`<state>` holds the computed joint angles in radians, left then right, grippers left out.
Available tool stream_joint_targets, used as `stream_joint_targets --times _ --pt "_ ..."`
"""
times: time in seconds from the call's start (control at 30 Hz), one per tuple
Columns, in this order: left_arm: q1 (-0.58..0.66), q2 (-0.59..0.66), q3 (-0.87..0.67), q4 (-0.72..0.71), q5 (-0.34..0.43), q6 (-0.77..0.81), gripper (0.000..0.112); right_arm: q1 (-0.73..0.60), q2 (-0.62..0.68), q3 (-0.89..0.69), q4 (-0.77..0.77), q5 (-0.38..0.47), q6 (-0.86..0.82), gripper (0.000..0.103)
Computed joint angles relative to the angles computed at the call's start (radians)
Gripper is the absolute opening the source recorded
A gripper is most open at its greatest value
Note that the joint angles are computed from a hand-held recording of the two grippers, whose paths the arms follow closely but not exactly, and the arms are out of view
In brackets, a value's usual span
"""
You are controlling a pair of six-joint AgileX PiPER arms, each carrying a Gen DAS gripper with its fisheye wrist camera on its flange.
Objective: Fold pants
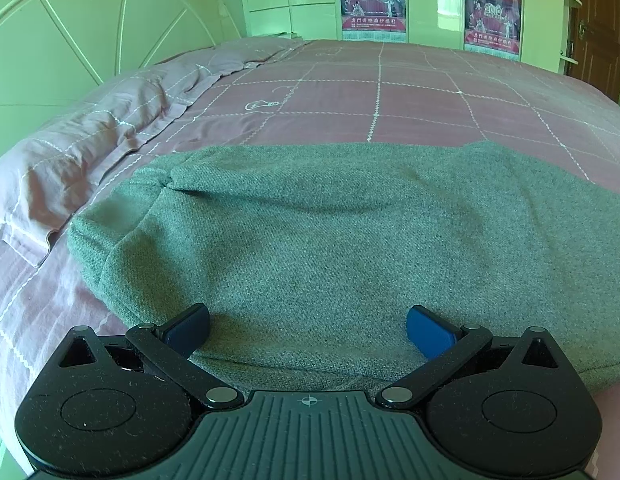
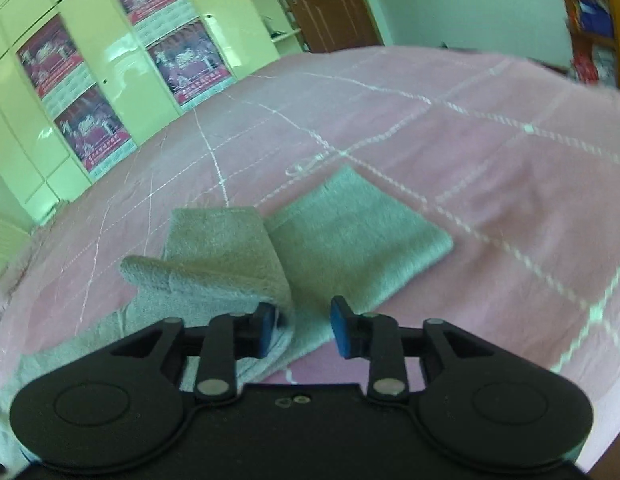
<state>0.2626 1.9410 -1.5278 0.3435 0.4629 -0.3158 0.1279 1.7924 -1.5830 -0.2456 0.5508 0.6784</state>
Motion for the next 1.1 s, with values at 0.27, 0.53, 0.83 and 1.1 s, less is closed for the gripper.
stream_joint_targets --times 0.27,0.53,0.83,1.1 --pt "-0.003 0.004 -0.006 0.009 0.005 -0.005 0.103 0.109 0.086 -0.229 -0.27 0.102 -0.171 0.049" --pt "-0.003 0.006 -0.008 0.009 0.005 -0.002 0.103 -0.059 0.075 -0.196 0.083 0.147 -0.117 0.044" --pt "-0.004 0.007 -0.009 0.013 0.002 0.0 0.103 -0.234 -0.024 0.09 0.645 -0.079 -0.447 0.018" --pt "-0.005 0.007 -0.007 0.016 0.003 -0.004 0.103 -0.275 -0.062 0.17 0.912 -0.153 -0.605 0.0"
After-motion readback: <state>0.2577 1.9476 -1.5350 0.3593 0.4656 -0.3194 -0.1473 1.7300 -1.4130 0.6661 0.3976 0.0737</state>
